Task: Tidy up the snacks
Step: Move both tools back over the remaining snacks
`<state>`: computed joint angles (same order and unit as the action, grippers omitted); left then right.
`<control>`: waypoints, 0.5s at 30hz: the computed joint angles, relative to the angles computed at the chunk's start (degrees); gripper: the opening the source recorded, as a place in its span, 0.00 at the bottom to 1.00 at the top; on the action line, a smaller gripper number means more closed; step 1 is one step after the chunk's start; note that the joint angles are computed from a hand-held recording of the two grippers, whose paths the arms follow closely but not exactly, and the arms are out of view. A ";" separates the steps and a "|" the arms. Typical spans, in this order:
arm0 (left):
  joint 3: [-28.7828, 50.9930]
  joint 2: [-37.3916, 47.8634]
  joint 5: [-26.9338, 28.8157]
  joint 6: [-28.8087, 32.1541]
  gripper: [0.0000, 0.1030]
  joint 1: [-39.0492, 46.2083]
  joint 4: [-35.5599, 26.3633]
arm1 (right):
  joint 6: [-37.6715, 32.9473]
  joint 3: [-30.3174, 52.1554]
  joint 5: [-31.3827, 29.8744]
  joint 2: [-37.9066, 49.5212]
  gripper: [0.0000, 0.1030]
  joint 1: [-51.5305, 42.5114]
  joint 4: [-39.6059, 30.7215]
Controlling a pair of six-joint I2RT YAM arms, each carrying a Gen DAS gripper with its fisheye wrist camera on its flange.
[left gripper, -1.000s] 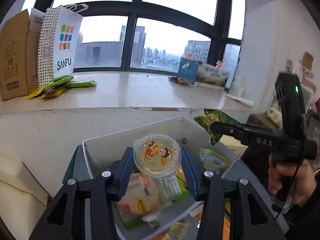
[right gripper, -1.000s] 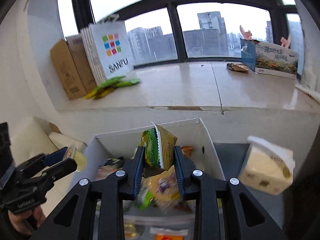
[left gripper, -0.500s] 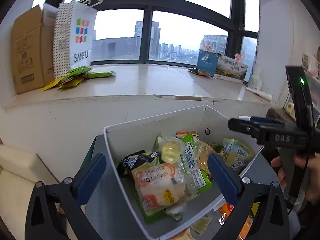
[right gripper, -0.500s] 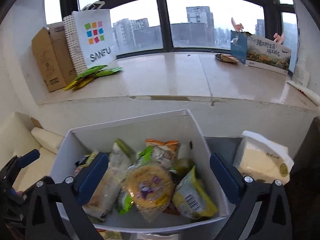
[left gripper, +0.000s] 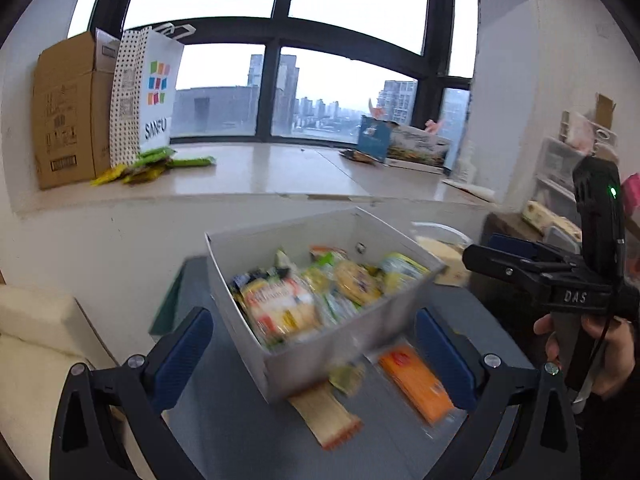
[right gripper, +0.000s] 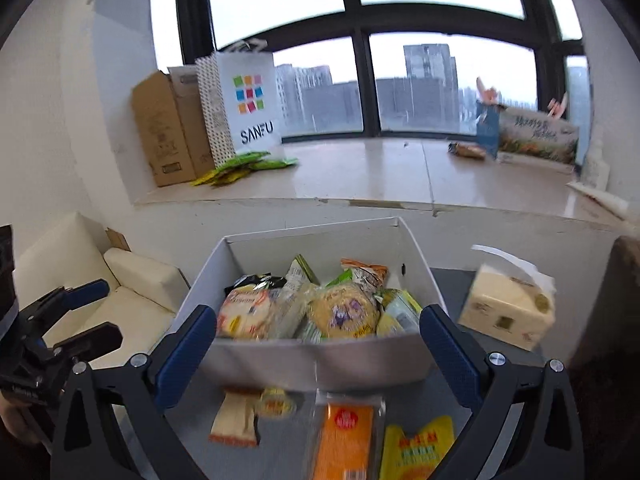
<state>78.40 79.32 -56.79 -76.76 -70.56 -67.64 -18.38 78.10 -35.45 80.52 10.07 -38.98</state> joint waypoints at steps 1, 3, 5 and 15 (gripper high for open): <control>0.60 0.89 -0.13 -2.75 1.00 -1.74 -1.59 | -0.65 -2.92 -1.59 -3.23 1.00 -1.92 0.10; 1.53 2.60 -0.72 -7.88 1.00 -5.32 -3.70 | -2.62 -6.98 -5.29 -7.83 1.00 -5.64 -1.07; 3.37 5.28 -0.92 -12.34 1.00 -8.28 -6.85 | -5.71 -10.61 -8.27 -12.29 1.00 -9.68 -3.58; 7.04 17.18 4.47 -29.97 1.00 -17.61 -13.46 | -33.45 -21.77 -23.09 -24.99 1.00 -34.73 -27.38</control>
<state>85.44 96.49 -52.32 -106.73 -88.17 -81.10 -51.84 56.33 -58.54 55.53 -24.66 -66.35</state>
